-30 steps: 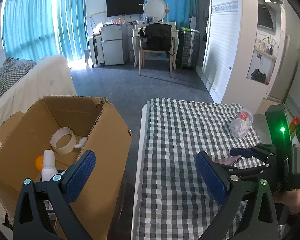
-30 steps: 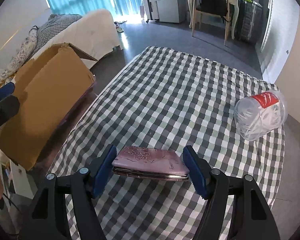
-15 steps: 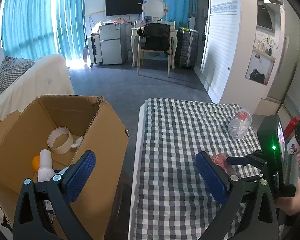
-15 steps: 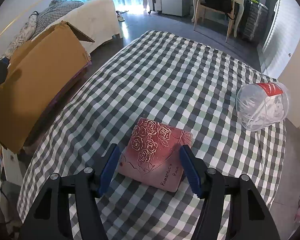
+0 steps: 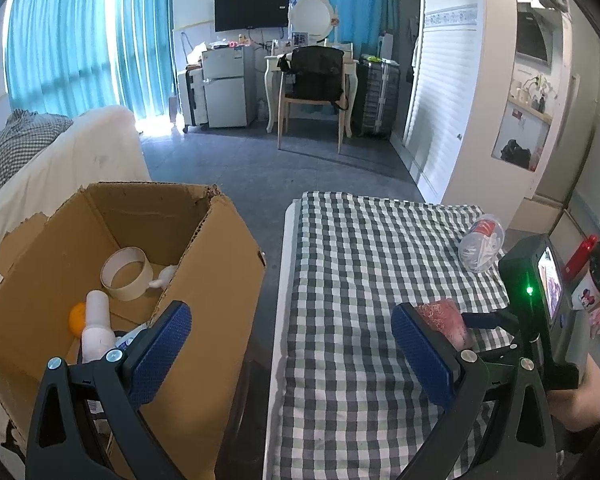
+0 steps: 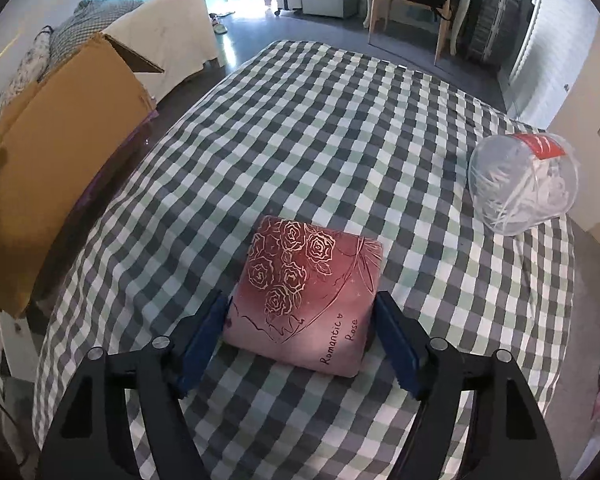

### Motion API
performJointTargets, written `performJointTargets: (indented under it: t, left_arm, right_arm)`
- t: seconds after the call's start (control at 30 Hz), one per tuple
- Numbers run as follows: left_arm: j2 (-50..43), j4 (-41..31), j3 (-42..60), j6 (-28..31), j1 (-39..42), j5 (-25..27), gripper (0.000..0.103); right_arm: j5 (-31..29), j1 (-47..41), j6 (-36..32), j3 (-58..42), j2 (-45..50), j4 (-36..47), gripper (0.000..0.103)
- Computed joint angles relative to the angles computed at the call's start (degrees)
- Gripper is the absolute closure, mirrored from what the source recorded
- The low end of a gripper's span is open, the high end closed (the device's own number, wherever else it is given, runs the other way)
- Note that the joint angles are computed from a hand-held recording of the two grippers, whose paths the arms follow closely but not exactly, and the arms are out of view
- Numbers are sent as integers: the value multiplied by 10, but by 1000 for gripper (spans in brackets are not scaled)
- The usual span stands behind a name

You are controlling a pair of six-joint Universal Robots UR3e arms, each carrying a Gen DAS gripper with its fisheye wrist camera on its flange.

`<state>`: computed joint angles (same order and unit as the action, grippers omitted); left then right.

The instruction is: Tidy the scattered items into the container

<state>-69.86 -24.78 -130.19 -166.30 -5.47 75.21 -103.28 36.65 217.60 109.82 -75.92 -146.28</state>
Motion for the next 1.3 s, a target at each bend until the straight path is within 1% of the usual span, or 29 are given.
performJointTargets:
  t: [0.17,0.2,0.3,0.43,0.57,0.63,0.73,0.8,0.87,0.93,1.0,1.07,1.13,1.3]
  left_arm:
    - [-2,2,1,1,-3,0,0]
    - [-5,4,2,-1,-7,2,0]
    - [-16,10,10,-10,-24,10,0]
    - [-44,25,35,-29,-66,28,0]
    - [-91,51,74,-57,-135,60,0]
    - [-126,64,103,-70,-175,81,0]
    - [-191,80,158,-84,-231,108,0]
    - [-235,86,196,-86,-259,116,0]
    - [-293,89,249,-85,-291,128,0]
    - [-351,92,304,-81,-321,146,0]
    - [-402,95,353,-74,-340,143,0]
    - [-441,96,389,-68,-353,140,0]
    - [-488,80,441,-62,-365,130,0]
    - [-568,51,534,-42,-369,94,0]
  right_arm:
    - [-10,9,19,37,-32,-15,30]
    - [-11,7,19,65,-48,-30,30]
    - [-18,9,27,106,-94,-30,30]
    - [-46,24,55,155,-184,2,30]
    - [-77,40,89,187,-281,63,30]
    - [-94,49,111,200,-333,101,30]
    - [-117,70,146,205,-384,153,30]
    - [-135,88,176,203,-411,189,30]
    - [-146,103,199,194,-411,206,30]
    - [-157,113,220,193,-446,250,30]
    - [-164,120,238,194,-479,288,30]
    - [-167,114,240,191,-499,312,30]
    - [-173,115,251,190,-509,329,30]
    - [-178,96,261,200,-546,361,30]
